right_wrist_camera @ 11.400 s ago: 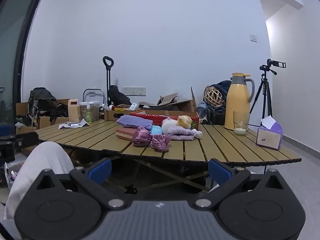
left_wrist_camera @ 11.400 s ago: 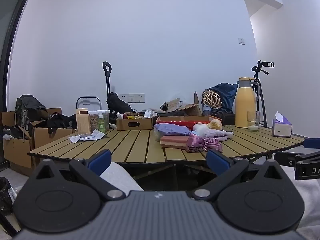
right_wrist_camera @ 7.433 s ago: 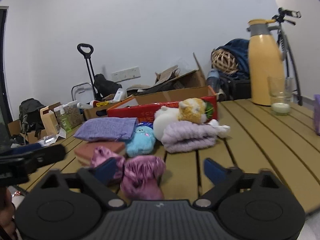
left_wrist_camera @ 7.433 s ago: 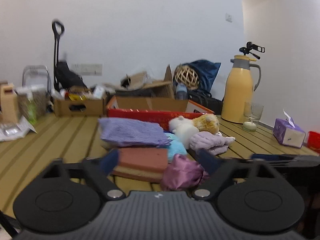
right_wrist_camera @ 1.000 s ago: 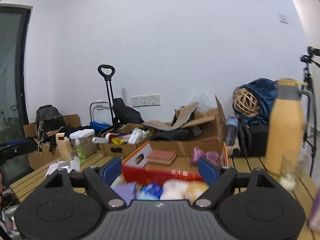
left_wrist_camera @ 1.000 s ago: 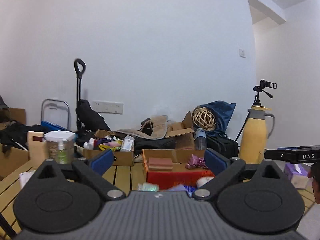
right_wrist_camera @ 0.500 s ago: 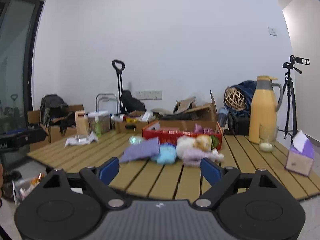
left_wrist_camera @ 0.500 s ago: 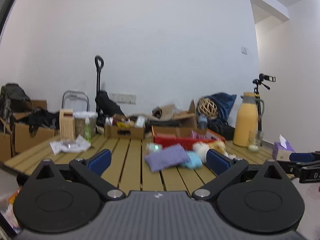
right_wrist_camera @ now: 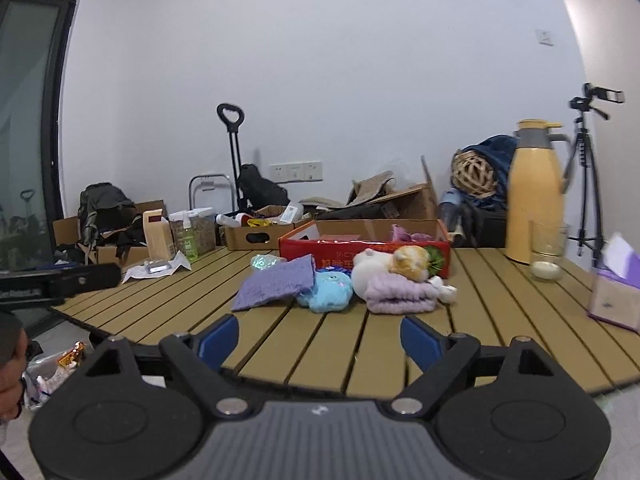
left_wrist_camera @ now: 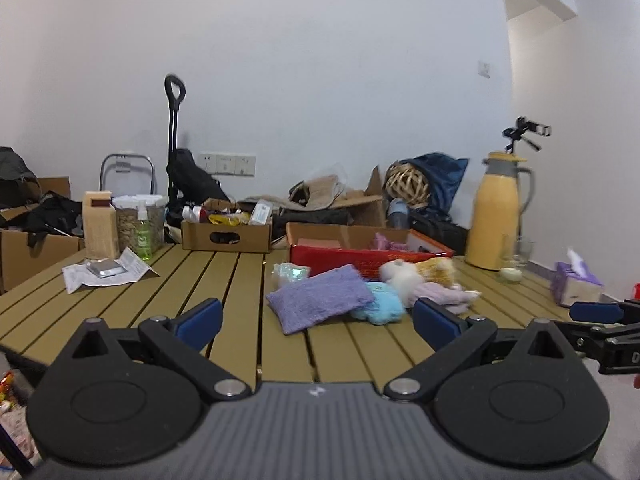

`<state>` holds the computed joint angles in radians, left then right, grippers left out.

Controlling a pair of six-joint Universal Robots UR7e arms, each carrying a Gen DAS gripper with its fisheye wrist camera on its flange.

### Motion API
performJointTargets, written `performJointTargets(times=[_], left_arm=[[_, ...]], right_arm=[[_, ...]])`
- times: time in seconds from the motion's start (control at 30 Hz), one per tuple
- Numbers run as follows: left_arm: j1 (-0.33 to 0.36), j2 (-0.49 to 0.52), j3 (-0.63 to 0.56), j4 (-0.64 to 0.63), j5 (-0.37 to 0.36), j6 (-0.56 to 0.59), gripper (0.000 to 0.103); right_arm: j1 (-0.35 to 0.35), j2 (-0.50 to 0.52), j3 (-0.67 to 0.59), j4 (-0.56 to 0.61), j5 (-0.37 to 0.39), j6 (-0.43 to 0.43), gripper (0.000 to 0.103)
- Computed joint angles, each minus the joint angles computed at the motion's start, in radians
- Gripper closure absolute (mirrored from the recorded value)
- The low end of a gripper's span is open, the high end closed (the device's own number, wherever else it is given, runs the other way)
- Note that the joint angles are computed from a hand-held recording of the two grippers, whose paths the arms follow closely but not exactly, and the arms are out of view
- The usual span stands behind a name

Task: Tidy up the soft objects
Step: 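Move to the purple cloth bag and close both grippers on it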

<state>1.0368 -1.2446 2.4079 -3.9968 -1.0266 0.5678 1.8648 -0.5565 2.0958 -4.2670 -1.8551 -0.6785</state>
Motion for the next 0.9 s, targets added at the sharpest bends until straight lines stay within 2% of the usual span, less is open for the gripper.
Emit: performJointTargets(times=[0.07, 0.17, 0.27, 0.43, 0.57, 0.67, 0.73, 0.77, 0.83, 0.87, 0.9], left_arm=[[0.051, 0.051, -0.101, 0.056, -0.012, -0.007, 0.0], [0.128, 0.105, -0.239, 0.179, -0.074, -0.07, 0.001], [0.18, 0.149, -0.354, 0.308, -0.112, -0.131, 0.007], [0.238, 0.219, -0.511, 0.5, -0.15, -0.191, 0.021], [0.273, 0.256, -0.614, 0.638, -0.185, -0.23, 0.024], [0.294, 0.264, -0.658, 0.728, -0.229, -0.279, 0.029], [0.306, 0.265, -0.675, 0.773, -0.256, -0.311, 0.045], [0.311, 0.266, -0.68, 0.789, -0.27, -0.325, 0.049], [0.315, 0.267, -0.679, 0.783, -0.292, -0.336, 0.064], [0.313, 0.267, -0.671, 0.767, -0.295, -0.332, 0.07], [0.31, 0.264, -0.664, 0.76, -0.299, -0.325, 0.077]], right_arm=[[-0.013, 0.01, -0.081, 0.099, -0.001, 0.006, 0.017], [-0.03, 0.04, -0.217, 0.241, 0.015, 0.014, 0.018], [-0.043, 0.078, -0.353, 0.373, 0.029, 0.027, 0.019], [-0.059, 0.149, -0.584, 0.613, 0.061, 0.069, 0.025], [-0.065, 0.217, -0.758, 0.782, 0.053, 0.089, 0.033], [-0.073, 0.254, -0.849, 0.878, 0.077, 0.106, 0.042], [-0.075, 0.278, -0.894, 0.914, 0.088, 0.09, 0.049], [-0.074, 0.286, -0.901, 0.916, 0.082, 0.083, 0.051], [-0.074, 0.304, -0.915, 0.907, 0.073, 0.051, 0.06], [-0.073, 0.311, -0.918, 0.896, 0.069, 0.03, 0.073], [-0.073, 0.313, -0.918, 0.896, 0.069, 0.019, 0.08]])
